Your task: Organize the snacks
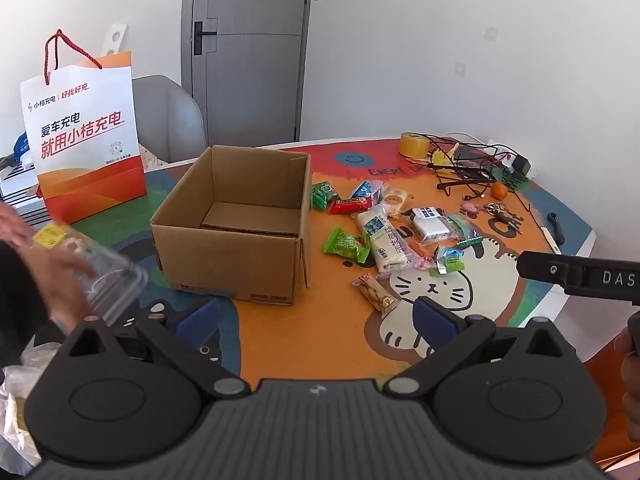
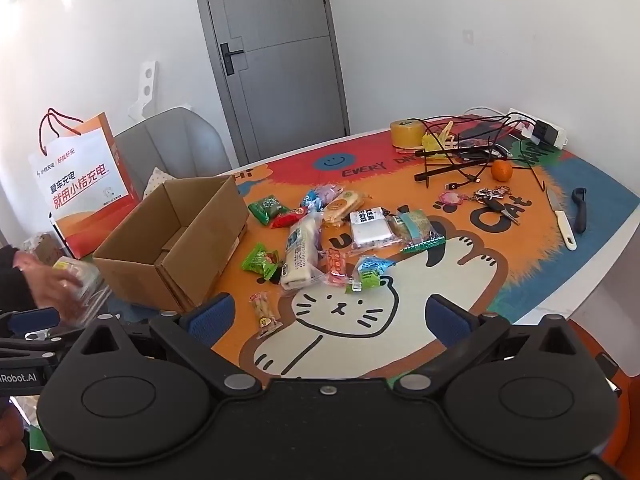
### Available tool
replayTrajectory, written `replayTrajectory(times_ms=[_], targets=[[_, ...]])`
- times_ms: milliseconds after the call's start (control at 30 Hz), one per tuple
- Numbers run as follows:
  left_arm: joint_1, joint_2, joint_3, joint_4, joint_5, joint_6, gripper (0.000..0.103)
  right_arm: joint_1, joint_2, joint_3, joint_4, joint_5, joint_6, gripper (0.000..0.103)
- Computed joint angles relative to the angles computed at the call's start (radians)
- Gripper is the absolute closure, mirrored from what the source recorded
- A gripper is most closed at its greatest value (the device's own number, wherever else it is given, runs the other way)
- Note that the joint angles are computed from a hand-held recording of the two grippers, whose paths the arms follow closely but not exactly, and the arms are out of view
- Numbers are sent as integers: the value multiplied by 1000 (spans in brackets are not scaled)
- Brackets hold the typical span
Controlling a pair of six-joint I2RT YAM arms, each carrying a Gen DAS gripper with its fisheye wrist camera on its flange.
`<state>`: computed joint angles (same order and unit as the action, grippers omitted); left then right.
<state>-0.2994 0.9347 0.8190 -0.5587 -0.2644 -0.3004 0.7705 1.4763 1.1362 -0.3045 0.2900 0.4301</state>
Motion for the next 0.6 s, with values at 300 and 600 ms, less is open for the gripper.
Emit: replayTrajectory(times_ms=[300,600], targets=[[-7,-11,-1,3,-5,2,1,0,-5,0,-1,5,-10,0],[-6,-19,-1,4,-7,2,1,7,-10,-5,6,19,-15,0]])
